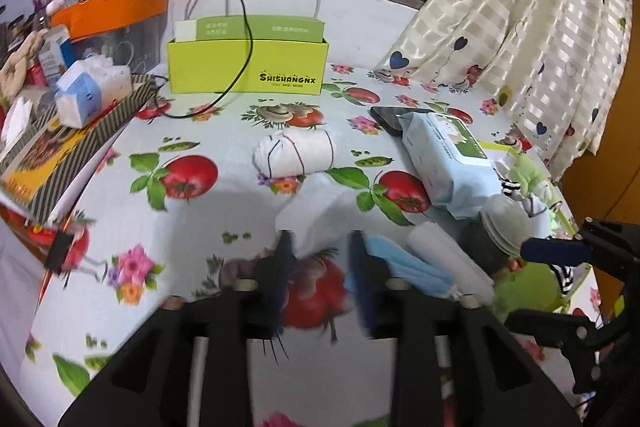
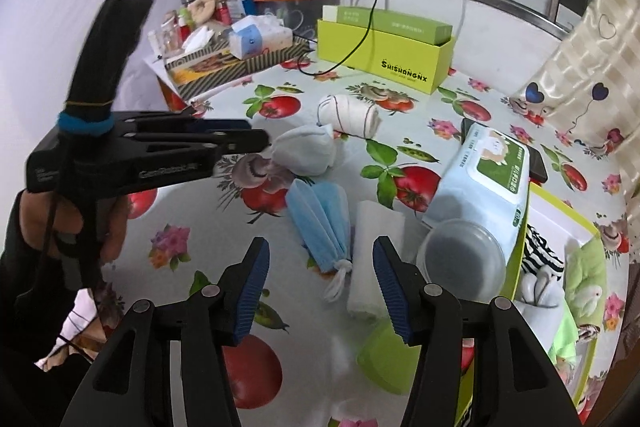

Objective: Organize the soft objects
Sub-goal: 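Grasp the white cloth with the left gripper while the right grasps the blue face mask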

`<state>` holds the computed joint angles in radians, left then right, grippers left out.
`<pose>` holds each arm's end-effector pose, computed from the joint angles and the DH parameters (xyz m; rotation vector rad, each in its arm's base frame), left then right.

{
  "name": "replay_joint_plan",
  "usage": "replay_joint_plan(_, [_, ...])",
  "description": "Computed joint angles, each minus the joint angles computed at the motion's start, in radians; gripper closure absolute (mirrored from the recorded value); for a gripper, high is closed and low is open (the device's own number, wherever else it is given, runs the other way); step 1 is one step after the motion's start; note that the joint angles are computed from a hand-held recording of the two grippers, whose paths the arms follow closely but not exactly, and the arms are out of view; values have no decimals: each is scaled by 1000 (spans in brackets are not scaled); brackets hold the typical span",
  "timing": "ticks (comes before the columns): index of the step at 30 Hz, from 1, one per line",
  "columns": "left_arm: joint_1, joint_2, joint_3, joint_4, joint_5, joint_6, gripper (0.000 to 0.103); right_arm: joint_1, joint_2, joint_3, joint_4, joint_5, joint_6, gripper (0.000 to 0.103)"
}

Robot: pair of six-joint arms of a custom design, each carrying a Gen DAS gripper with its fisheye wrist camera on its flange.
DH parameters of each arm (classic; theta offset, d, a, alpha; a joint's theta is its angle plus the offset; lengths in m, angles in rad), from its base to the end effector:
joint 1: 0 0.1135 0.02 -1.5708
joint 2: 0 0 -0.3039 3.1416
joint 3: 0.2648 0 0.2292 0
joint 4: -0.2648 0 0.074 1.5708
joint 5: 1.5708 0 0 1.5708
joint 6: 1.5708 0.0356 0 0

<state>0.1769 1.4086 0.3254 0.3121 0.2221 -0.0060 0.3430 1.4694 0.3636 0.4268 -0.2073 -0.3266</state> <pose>0.2037 0.0284 0.1703 -0.1031 2.3224 -0.1742 0.2111 0.0832 0.1767 -0.8415 2.0798 0.2419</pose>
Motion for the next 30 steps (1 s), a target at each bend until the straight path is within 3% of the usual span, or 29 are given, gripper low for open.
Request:
replay_joint_plan(1, [7,29,13,11,19,9,53,0,2,3,-3,0,1,49])
replay_joint_plan(16, [-43,356,157,95,-18,66,53,-2,59,58,-29,29,7,49])
replay_joint_plan(20, [-28,377,155,119,3,62,53,16,79,82,-38,48,12,49])
replay_joint_plan(25, [7,348,131,118,39,50,68,51,100,110,-53,80,14,49])
replay_joint_plan(30, [67,251,56,128,105,35,68,89,150,164,-95,127,7,49])
